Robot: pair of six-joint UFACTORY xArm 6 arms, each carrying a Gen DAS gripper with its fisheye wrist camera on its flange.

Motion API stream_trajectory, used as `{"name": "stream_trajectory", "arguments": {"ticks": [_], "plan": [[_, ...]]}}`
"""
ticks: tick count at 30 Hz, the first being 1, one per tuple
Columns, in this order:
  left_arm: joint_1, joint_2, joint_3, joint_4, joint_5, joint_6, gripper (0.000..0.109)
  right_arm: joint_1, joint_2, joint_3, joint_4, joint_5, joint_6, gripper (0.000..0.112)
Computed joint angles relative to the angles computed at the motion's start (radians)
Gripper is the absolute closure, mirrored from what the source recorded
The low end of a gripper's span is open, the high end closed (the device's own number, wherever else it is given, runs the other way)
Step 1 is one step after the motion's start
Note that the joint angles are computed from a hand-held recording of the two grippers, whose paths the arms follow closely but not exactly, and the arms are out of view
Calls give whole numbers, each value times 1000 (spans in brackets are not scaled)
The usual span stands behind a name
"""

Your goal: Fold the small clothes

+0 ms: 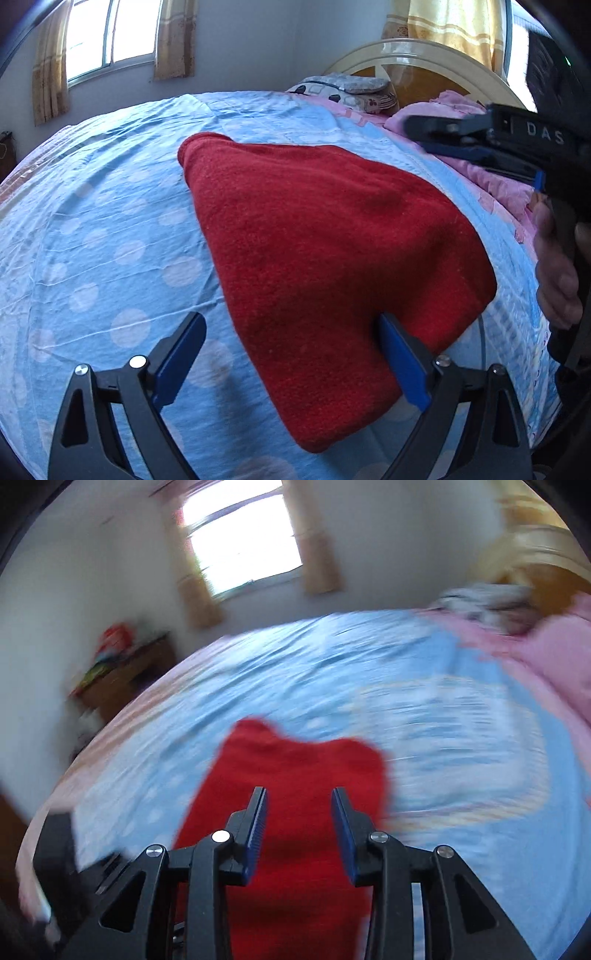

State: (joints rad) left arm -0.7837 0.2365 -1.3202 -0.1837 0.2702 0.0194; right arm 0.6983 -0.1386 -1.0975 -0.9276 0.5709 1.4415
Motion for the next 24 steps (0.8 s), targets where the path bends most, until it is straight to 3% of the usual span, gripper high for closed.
{"name": "stream_trajectory", "arguments": {"ticks": [3,4,7,11,15,16,17,18,22,24], "plan": [[-1,-26,40,-108,-56,70,13,12,61,-42,117,81,-96,76],[-1,-32,50,-147,-70,90,13,11,28,-9,96,101,-45,76],[5,-42,61,-312,-74,181,12,1,-109,152,-27,30,177,76],[14,-26,26,-451,-24,262,12,28,-224,277,-44,8,251,76],[7,-32,36,-401,-33,227,12,48,-215,298,-3,-39,217,76],[6,-34,40,-386,-37,217,12,38,-205,308,5,-82,218,84],[5,-35,42,-363,-39,200,12,34,-197,314,9,-98,213,101],[5,-37,46,-347,-44,187,12,48,-196,313,33,-73,195,107],[11,-47,57,-272,-66,120,12,101,-233,333,60,75,236,108],[16,-43,44,-242,-59,91,11,103,-262,369,77,82,242,108]]}}
